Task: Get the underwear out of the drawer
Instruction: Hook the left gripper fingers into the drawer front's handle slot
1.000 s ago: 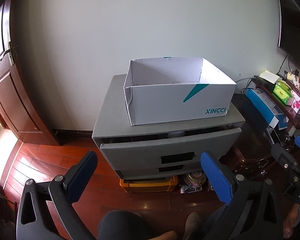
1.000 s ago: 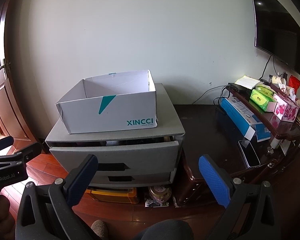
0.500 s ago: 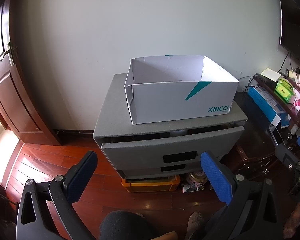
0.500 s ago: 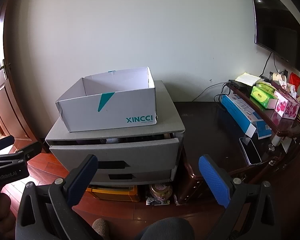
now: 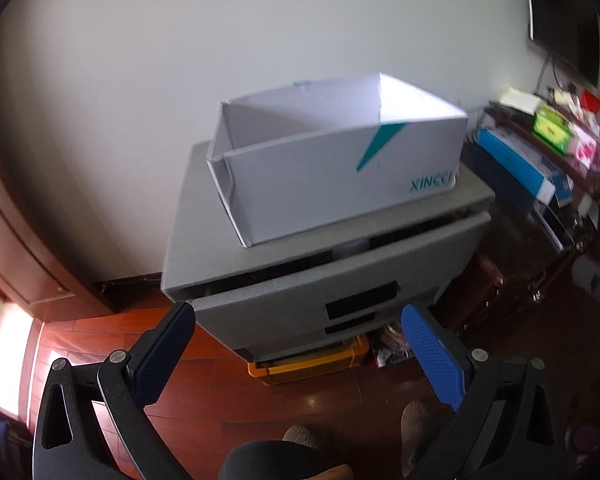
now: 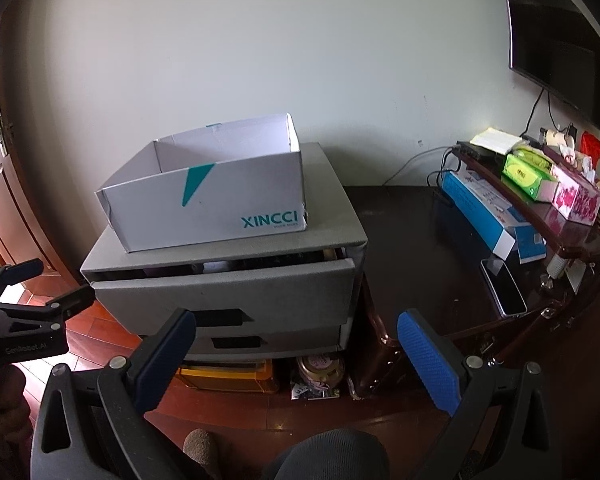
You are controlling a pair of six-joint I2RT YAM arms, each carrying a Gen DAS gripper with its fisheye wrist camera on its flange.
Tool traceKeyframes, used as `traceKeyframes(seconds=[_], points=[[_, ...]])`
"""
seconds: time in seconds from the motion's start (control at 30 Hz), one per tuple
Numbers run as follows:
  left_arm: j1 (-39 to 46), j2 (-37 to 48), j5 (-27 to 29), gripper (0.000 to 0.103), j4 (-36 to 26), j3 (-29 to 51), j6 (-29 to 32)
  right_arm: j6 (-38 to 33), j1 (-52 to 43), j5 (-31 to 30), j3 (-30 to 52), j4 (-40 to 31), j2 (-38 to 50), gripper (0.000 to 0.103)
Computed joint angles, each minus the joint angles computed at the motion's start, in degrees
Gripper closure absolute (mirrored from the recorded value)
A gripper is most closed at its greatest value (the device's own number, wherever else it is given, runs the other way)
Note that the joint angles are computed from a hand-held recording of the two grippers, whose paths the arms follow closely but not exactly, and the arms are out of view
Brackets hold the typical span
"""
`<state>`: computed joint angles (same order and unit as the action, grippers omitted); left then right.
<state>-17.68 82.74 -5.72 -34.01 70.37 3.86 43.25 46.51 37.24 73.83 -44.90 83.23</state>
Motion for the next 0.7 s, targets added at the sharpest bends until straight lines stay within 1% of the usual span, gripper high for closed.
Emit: traceKeyframes(seconds=[0.13,0.27,0.43,0.57,0.7], points=[[1.9,5.2,3.5,0.000,-2.3,3.5,4.0,-0.4,-1.2,-1.1,-1.0,1.1,0.3,0.000],[2.3,8.2,2.6,0.000,-2.1,5.3,6.0,-0.9,-2.5,-2.7,-1.9,2.4,0.8,0.000],[3.1,12.1,5.3,0.000,-3.5,8.7,8.9,-1.5,-3.8,-4.2,-2.9,3.3,0.9,0.000],[1.8,15.9,4.2,0.000,-3.9,10.9,15.3,-1.9,-4.6,-5.1,-3.9,3.9,1.0,0.000],[1.7,21.7,4.1,0.000,-6.8,16.5,19.4,-1.9,-5.9,-6.8,-5.0,4.8,1.1,0.000]])
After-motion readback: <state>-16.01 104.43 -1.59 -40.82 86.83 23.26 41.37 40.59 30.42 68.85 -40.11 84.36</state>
